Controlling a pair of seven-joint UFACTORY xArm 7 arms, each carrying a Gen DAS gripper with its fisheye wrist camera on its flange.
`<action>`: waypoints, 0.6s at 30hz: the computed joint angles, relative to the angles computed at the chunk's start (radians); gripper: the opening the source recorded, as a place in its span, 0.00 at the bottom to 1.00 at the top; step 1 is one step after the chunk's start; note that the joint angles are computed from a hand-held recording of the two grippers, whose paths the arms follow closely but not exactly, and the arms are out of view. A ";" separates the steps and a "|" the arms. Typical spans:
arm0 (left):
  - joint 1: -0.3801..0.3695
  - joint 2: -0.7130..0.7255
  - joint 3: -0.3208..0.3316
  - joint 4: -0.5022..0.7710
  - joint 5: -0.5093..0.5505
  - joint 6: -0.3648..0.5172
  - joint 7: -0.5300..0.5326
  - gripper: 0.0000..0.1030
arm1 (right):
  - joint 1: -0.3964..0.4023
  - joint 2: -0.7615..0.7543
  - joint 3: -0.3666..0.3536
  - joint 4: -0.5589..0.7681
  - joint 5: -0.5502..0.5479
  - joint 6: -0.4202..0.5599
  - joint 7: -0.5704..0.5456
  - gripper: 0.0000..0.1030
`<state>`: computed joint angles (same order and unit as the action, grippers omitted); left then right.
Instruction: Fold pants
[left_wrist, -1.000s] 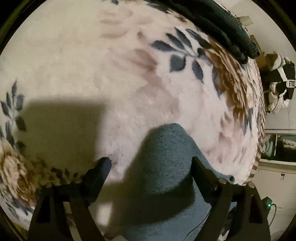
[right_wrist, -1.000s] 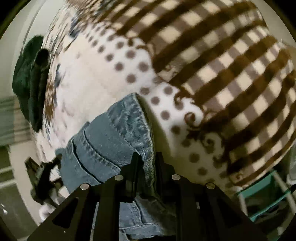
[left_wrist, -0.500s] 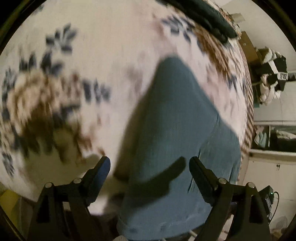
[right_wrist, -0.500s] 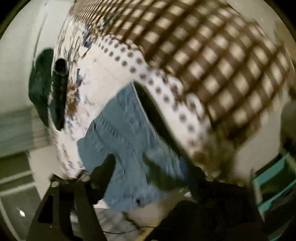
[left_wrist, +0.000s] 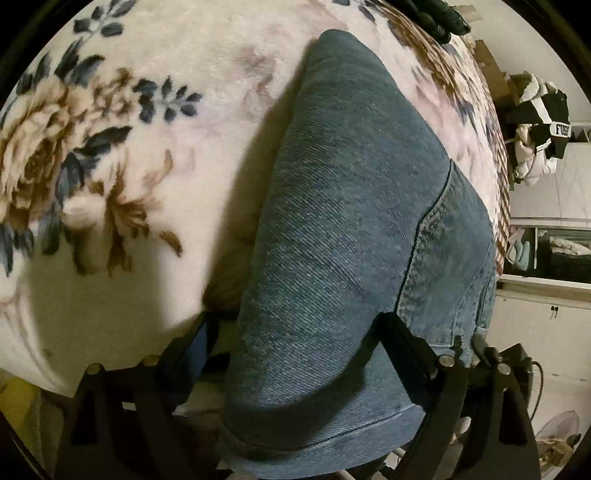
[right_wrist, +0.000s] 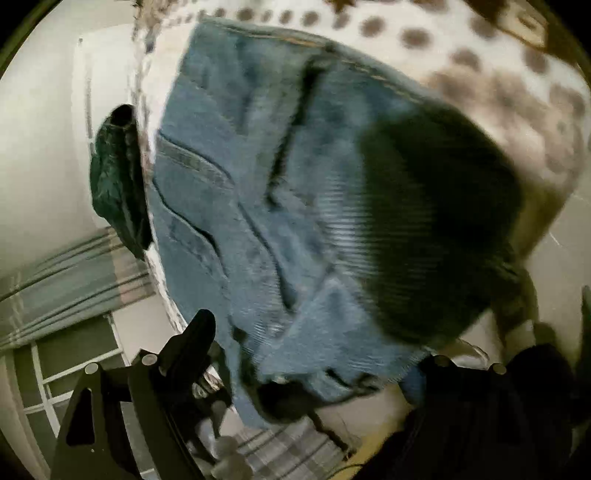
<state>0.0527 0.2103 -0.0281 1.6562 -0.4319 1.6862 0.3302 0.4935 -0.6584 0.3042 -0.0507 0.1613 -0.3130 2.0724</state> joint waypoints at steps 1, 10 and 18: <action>0.000 -0.001 0.000 -0.003 -0.004 -0.003 -0.005 0.87 | -0.017 -0.009 0.021 0.007 0.004 0.014 -0.001 0.89; -0.004 -0.011 -0.002 -0.034 -0.019 -0.034 0.011 0.88 | -0.040 -0.113 -0.013 -0.012 -0.003 0.064 -0.098 0.88; -0.007 -0.017 -0.004 -0.050 -0.026 -0.066 0.040 0.89 | 0.076 -0.189 -0.130 0.009 -0.027 0.306 -0.215 0.82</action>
<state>0.0453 0.1935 -0.0322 1.6065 -0.4579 1.6204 0.3704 0.5699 -0.8479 0.1740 -0.0418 0.1343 -0.0068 1.8578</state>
